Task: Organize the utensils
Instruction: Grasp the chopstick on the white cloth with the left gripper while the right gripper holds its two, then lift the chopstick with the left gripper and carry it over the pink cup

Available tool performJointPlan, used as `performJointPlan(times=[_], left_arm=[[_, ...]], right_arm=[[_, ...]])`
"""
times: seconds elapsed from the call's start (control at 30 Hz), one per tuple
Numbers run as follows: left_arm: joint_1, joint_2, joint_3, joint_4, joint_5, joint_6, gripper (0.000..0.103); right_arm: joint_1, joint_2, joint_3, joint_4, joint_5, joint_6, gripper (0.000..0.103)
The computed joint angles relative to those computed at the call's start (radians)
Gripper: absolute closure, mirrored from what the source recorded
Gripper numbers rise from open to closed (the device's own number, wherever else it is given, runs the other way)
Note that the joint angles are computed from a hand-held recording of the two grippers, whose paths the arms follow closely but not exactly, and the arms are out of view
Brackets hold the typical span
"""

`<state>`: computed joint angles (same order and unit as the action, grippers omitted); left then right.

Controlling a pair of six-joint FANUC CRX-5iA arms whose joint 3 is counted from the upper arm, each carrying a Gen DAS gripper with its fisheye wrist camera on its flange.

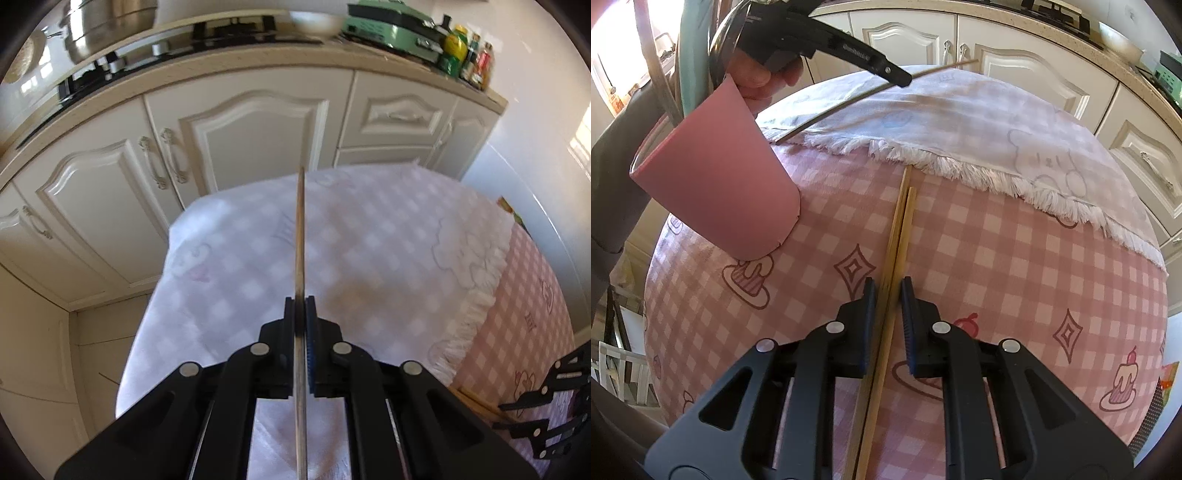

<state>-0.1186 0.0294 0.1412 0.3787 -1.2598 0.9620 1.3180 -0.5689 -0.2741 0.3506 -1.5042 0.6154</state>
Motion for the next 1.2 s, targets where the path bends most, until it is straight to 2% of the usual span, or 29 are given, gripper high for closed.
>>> performJointPlan(times=[0.2, 0.47, 0.7, 0.87, 0.97, 1.13, 1.2], left_arm=[[0.031, -0.029, -0.028, 0.028, 0.07, 0.048, 0.098], [0.14, -0.136, -0.119, 0.032, 0.205, 0.178, 0.098], [0.277, -0.266, -0.205, 0.03, 0.218, 0.23, 0.098], [0.409, -0.425, -0.3, 0.049, 0.168, 0.225, 0.098], [0.52, -0.544, -0.362, 0.077, 0.108, 0.203, 0.098], [0.752, -0.733, -0.459, 0.196, -0.044, 0.09, 0.098], [0.866, -0.806, -0.489, 0.253, -0.126, 0.035, 0.098]], right_arm=[[-0.009, -0.014, -0.005, -0.011, 0.015, -0.008, 0.091], [-0.039, -0.015, 0.005, -0.039, 0.027, 0.007, 0.091], [-0.102, 0.033, 0.055, -0.089, 0.006, 0.071, 0.091], [-0.058, 0.043, 0.05, -0.054, -0.024, 0.067, 0.091], [-0.066, 0.031, 0.07, -0.104, -0.047, 0.063, 0.091], [0.026, 0.002, 0.049, -0.068, -0.114, 0.041, 0.091], [0.013, 0.005, 0.061, -0.089, -0.123, 0.052, 0.09]])
